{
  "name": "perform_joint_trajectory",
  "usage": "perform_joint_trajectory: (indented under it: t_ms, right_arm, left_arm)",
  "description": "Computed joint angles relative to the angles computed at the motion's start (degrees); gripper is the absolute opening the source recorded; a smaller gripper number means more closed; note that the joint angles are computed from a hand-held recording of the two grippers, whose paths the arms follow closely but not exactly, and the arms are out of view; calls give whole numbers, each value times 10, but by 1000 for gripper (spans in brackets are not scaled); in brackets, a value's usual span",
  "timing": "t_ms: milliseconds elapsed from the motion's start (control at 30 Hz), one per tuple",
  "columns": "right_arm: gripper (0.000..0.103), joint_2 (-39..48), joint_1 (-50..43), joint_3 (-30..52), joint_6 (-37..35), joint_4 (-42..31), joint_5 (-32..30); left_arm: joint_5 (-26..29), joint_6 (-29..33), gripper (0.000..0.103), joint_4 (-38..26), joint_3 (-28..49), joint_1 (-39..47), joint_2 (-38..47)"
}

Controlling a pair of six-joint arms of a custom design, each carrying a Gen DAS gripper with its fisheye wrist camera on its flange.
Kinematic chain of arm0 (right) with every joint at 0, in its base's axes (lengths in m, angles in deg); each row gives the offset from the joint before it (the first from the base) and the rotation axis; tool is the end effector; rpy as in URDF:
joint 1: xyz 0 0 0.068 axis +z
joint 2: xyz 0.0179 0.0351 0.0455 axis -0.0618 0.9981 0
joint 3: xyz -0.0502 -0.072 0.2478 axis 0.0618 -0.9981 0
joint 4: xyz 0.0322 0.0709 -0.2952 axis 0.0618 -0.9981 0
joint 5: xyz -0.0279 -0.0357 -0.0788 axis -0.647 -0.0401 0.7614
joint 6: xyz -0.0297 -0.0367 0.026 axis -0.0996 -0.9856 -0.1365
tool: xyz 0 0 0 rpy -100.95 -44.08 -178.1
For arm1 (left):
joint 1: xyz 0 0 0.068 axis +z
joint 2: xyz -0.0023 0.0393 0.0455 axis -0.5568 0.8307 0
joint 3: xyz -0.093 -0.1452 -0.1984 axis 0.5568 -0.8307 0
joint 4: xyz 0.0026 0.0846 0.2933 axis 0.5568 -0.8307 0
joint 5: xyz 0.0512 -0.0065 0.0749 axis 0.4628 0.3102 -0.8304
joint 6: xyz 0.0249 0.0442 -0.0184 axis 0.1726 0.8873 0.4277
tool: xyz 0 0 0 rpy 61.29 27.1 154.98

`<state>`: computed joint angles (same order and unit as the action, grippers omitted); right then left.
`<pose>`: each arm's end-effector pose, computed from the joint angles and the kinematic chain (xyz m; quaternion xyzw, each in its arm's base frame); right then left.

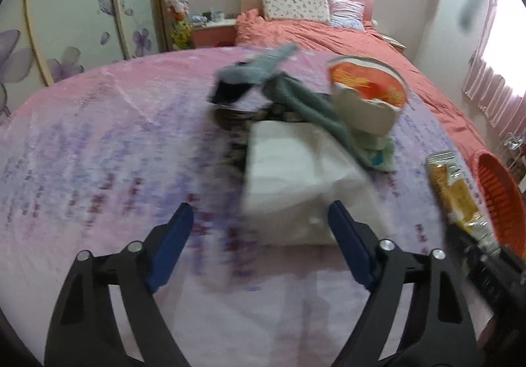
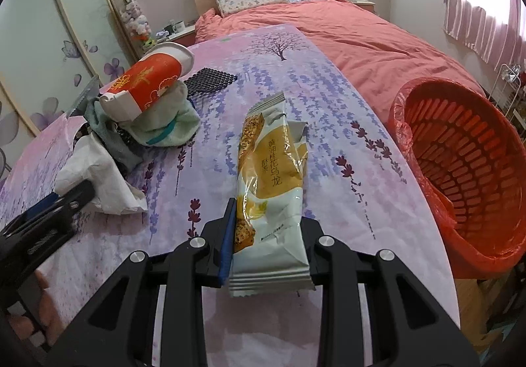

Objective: Collect trash
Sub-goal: 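Grasp the white tissue with the left tool while the right tool lifts the wrapper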

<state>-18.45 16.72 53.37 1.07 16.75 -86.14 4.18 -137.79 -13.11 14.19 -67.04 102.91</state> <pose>0.2332 0.0915 0.1890 -0.1350 0.9308 0.1438 0.3077 0.1744 -0.0893 0.1738 -0.2324 0.9069 0.0900 0.3397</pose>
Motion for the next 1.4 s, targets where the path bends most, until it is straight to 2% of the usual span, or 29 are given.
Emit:
perform_joint_trajectory:
  t_ms: [67, 167, 233, 300, 333, 400, 533, 633, 733, 833, 867, 900, 1000, 1067, 1133, 1300, 1400]
  right_arm:
    - [30, 1, 2, 1, 1, 1, 5]
    - [30, 6, 10, 3, 7, 5, 5]
    - [30, 7, 14, 2, 6, 9, 11]
    - [30, 4, 18, -2, 0, 13, 18]
    - [31, 2, 20, -5, -4, 15, 20]
    - [31, 4, 17, -3, -6, 15, 16]
    - [31, 4, 15, -3, -10, 12, 13]
    - [31, 6, 15, 0, -11, 9, 12]
    - [32, 4, 25, -3, -19, 11, 27]
    - [33, 8, 34, 0, -21, 10, 42]
    - [34, 10, 40, 1, -22, 9, 51]
    - [34, 11, 44, 2, -23, 8, 57]
    - [34, 13, 48, 4, -22, 9, 63]
    - [35, 12, 41, 3, -22, 9, 52]
    - [35, 10, 34, 1, -22, 11, 40]
    - [37, 8, 10, -3, -24, 15, 0]
    - [41, 10, 7, -3, -27, 17, -10]
  left_arm:
    - [3, 11, 76, -15, -16, 18, -32]
    - [55, 30, 77, -5, -56, 51, -134]
    - [62, 19, 89, -2, -68, 42, -183]
    - [34, -2, 99, 4, -64, 6, -187]
    - [24, -7, 99, 11, -57, -7, -172]
    - [6, -15, 99, 32, -22, -32, -88]
    - [30, -5, 99, 63, 34, -18, 62]
    - [34, -3, 99, 72, 42, -3, 105]
    - [44, 16, 82, 77, 17, 5, 63]
    - [26, 17, 77, 31, -14, 5, -6]
    - [28, 19, 71, 21, -23, 7, -27]
    - [38, 26, 70, 7, -39, 17, -66]
    - [35, 38, 74, -23, -71, 23, -138]
    - [22, 38, 83, -36, -78, 14, -144]
    - [42, 48, 84, -36, -91, 32, -174]
    - [62, 86, 88, -22, -97, 38, -183]
    - [80, 125, 94, 11, -88, 57, -165]
